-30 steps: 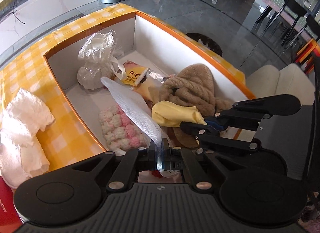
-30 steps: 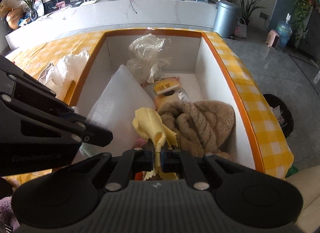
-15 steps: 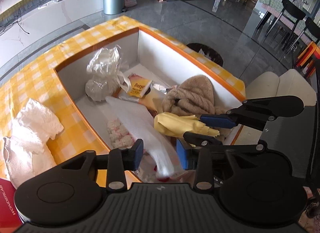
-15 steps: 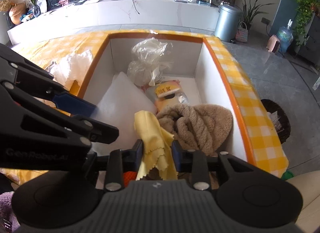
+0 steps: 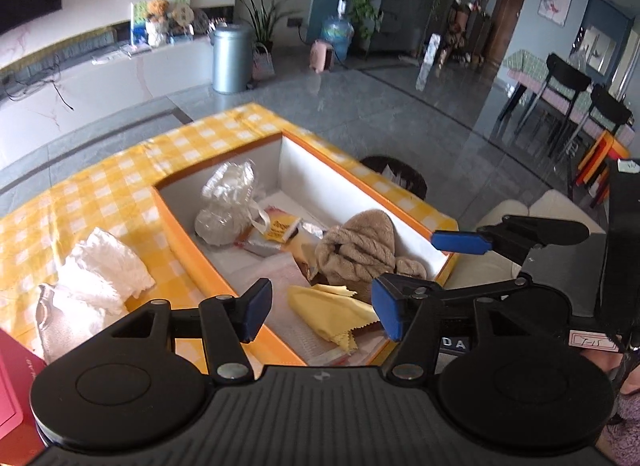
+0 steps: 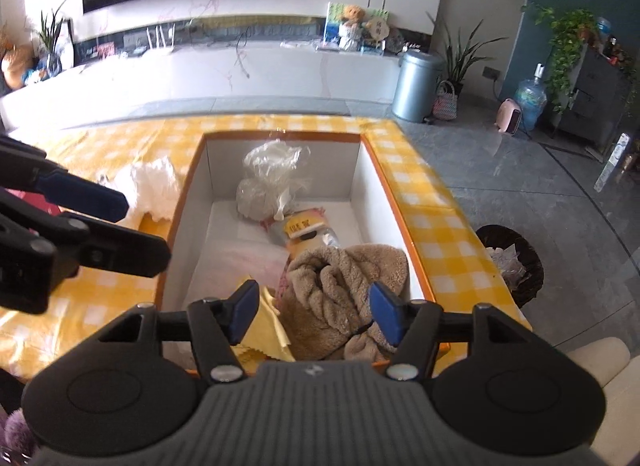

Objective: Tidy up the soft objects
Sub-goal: 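Open both tools to drop the cloth and mesh bag into the shoebox, then move both tools back toward the pile of white cloth items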

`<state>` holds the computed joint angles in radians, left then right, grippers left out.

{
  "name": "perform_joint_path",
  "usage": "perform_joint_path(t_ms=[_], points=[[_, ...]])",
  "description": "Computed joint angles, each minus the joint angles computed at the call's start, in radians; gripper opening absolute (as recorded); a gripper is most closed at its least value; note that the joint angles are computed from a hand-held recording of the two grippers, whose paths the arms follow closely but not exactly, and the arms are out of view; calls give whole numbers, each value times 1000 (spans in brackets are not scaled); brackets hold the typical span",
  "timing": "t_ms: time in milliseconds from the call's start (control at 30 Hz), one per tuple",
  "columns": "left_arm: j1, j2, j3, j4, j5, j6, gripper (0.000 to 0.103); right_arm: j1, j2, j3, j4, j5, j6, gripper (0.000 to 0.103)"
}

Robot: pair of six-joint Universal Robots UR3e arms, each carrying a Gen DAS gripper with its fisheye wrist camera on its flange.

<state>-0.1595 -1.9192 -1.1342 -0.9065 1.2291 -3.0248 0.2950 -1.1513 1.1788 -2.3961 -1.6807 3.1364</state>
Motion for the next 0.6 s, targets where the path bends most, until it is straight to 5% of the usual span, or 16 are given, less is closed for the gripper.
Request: perform_joint_path(t_ms=[267,600], points=[[45,255,-447,344,79,-33,67,88,-98,242,-277,-44,152,69],[250,559,-915,522,29,-118,67,275,-29,316,-492,-127,253,70]])
